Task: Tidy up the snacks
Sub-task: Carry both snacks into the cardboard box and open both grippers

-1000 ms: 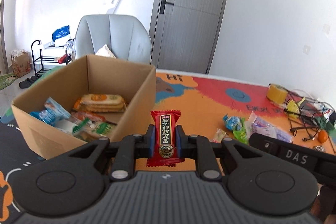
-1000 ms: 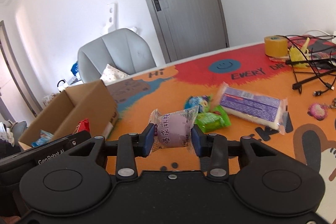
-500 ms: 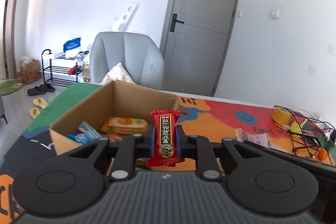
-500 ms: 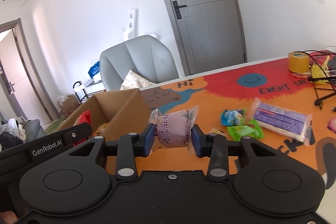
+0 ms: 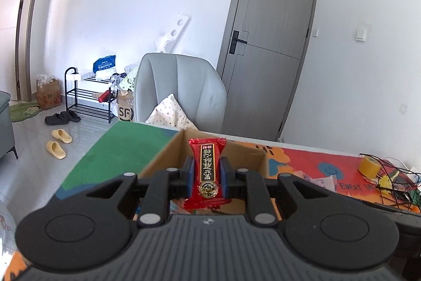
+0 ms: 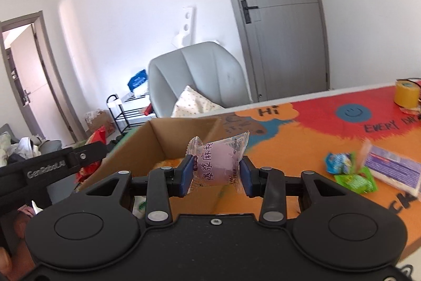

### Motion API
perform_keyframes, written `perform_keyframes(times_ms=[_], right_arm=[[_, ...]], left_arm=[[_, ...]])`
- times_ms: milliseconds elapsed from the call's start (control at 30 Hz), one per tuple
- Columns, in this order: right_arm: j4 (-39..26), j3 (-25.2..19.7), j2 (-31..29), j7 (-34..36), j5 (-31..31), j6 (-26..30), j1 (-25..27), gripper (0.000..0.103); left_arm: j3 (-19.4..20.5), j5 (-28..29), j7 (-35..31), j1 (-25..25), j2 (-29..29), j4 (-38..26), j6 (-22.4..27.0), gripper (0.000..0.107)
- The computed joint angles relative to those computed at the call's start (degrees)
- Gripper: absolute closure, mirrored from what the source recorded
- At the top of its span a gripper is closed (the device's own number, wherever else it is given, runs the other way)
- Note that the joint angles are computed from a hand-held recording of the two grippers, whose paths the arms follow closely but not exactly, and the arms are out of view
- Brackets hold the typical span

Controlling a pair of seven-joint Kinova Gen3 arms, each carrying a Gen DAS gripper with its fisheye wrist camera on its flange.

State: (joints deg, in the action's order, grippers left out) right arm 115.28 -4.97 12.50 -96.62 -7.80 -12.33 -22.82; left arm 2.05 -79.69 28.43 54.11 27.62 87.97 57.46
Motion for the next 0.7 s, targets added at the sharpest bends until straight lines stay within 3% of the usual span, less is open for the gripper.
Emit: perform_keyframes(times_ms=[100,267,400,500,700], right_arm=[[-1.4,0.4,1.0,0.5,-0.8,0.0,-1.3,0.064],[-5.3,-3.1,3.9,-2.0,2.6,2.4,1.1,0.064],[-7.7,-2.5,5.2,-2.7,3.2,3.7,0.0,0.064],[-9.0,-2.4,6.0,-3.2,3.7,3.9,-0.3,0.064],[-9.4,-4.7,6.5,-4.8,5.9,3.0,1.7,0.062]], left_arm=[[-0.3,-0.4,-0.1,-1.4,-0.7,1.0,-1.4,0.089],[-0.4,-0.2,0.0,-4.3,-1.3,2.1,-4.4,0.089],[-0.7,-0.9,0.6,-5.8,-1.5,2.7,-7.0,0.089],[-1.0,-2.6,3.0,-5.9,-1.5,3.5,-8.0,0.082],[-0.5,-4.7,6.2,-5.1,-2.4,5.4,-5.9,0.055]])
